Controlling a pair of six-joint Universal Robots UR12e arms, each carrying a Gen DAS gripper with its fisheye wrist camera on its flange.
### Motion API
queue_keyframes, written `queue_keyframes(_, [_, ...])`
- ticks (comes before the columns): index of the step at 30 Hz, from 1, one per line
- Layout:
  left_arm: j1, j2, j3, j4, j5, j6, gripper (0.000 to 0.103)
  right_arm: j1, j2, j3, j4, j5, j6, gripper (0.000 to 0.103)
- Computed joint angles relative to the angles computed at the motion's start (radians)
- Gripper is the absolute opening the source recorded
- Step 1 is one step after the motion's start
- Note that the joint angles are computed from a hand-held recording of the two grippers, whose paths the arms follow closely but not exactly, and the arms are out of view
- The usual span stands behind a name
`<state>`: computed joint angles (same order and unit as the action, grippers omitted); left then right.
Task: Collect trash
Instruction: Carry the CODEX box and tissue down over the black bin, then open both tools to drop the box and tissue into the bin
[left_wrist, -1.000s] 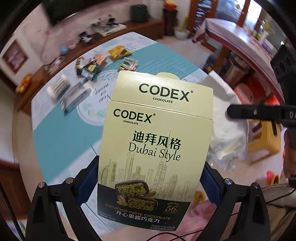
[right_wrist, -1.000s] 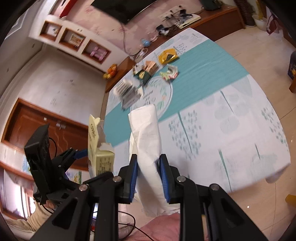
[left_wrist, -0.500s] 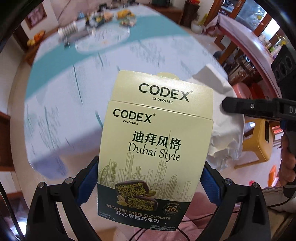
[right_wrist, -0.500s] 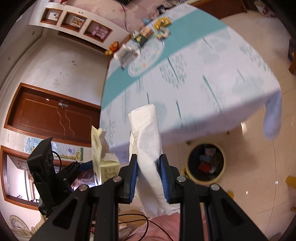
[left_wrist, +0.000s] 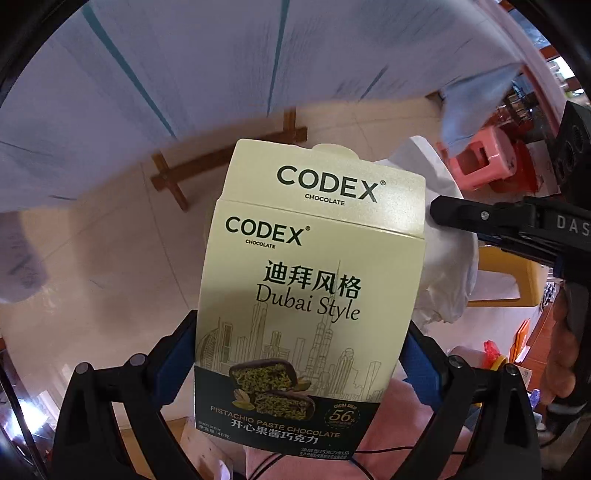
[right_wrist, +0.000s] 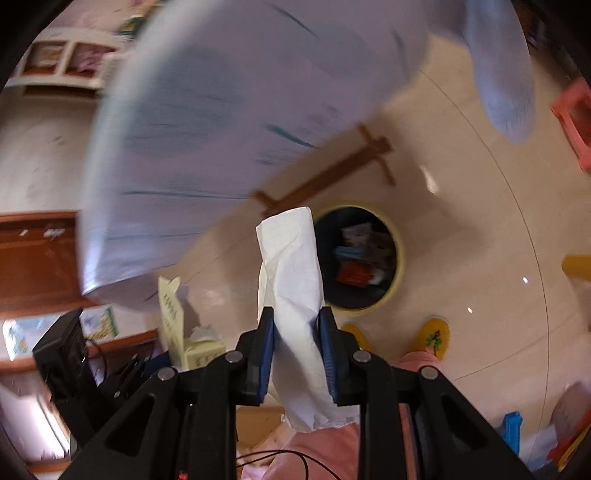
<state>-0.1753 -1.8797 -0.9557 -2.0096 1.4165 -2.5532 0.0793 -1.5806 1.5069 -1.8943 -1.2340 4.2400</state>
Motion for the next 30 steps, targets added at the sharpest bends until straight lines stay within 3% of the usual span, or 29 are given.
queue_keyframes(5, [-0.008, -0.002, -0.15, 0.127, 0.009, -0.022, 0.097, 0.004, 0.031, 0.104, -0.089, -0.025, 0.047, 0.024])
queue_keyframes(10, [-0.014, -0.034, -0.218, 0.187, 0.03, -0.04, 0.097, 0.005, 0.077, 0.166, -0.159, -0.031, 0.054, 0.025])
queue_keyframes(15, [-0.023, -0.085, -0.218, 0.219, 0.045, -0.034, 0.097, 0.01, 0.117, 0.184, -0.2, -0.032, 0.047, 0.032])
queue_keyframes(18, [-0.024, -0.101, -0.214, 0.227, 0.057, -0.036, 0.097, 0.014, 0.125, 0.186, -0.211, -0.034, 0.049, 0.049])
queue_keyframes(21, [-0.023, -0.106, -0.218, 0.248, 0.069, -0.038, 0.099, 0.019, 0.125, 0.187, -0.216, -0.05, 0.055, 0.06])
queue_keyframes(30, [-0.021, -0.105, -0.234, 0.312, 0.075, -0.019, 0.102, 0.024, 0.101, 0.21, -0.239, -0.059, 0.101, 0.062])
